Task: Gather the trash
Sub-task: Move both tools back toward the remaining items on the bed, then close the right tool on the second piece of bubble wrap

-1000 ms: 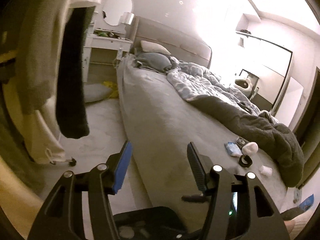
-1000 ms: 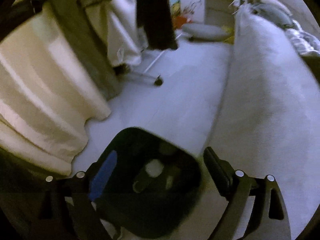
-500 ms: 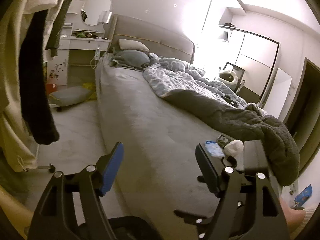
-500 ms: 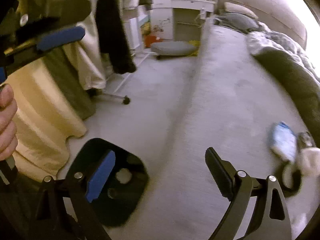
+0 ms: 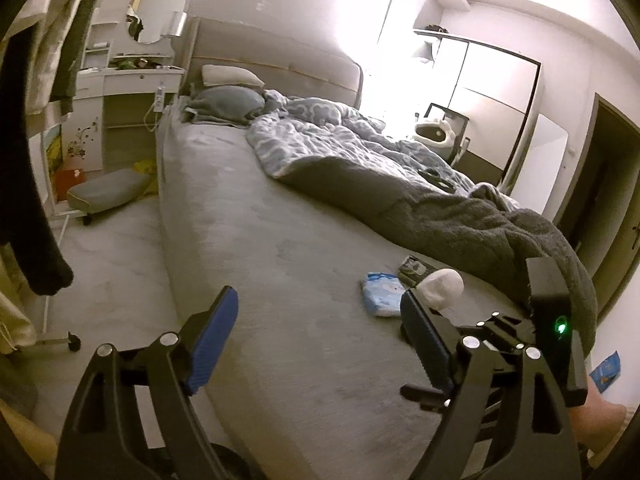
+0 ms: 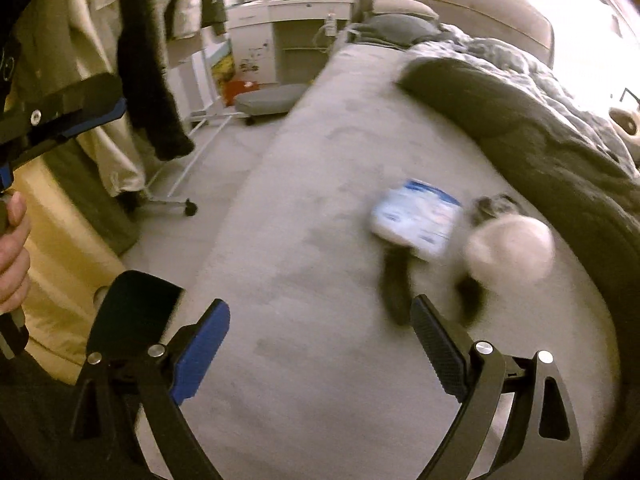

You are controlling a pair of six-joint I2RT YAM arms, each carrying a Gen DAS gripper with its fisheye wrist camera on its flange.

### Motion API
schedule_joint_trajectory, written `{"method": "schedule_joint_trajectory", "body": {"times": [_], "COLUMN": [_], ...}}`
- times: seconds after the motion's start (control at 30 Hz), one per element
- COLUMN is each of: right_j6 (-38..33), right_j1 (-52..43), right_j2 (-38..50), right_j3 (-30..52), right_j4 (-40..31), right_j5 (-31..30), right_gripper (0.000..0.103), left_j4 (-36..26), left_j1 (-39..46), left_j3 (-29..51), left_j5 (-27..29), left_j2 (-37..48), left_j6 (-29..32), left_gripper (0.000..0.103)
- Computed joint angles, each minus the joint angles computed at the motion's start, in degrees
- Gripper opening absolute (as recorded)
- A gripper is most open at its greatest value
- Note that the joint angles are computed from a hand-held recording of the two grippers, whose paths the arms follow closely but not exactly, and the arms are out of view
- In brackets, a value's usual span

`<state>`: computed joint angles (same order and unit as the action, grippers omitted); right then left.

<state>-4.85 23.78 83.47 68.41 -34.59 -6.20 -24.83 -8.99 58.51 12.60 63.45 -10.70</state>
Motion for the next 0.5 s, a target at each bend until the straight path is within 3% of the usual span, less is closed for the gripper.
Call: {"method": "schedule_joint_trajectory", "body": {"times": [0.5], "right_j6": [-8.3], "right_j1": [-16.9], "right_j2": [-4.5], "right_j3": [-4.3], "right_j4": [-1.0], "right_j5": [-5.3], "right_gripper": [0.093], "left_j4": [3.1], "left_j1": [-13.7], "left_j3": [2.9], "left_j5": [-9.4], "left_j2": [9.9], "left_j6": [-1.5], "left_gripper": [0.088]}}
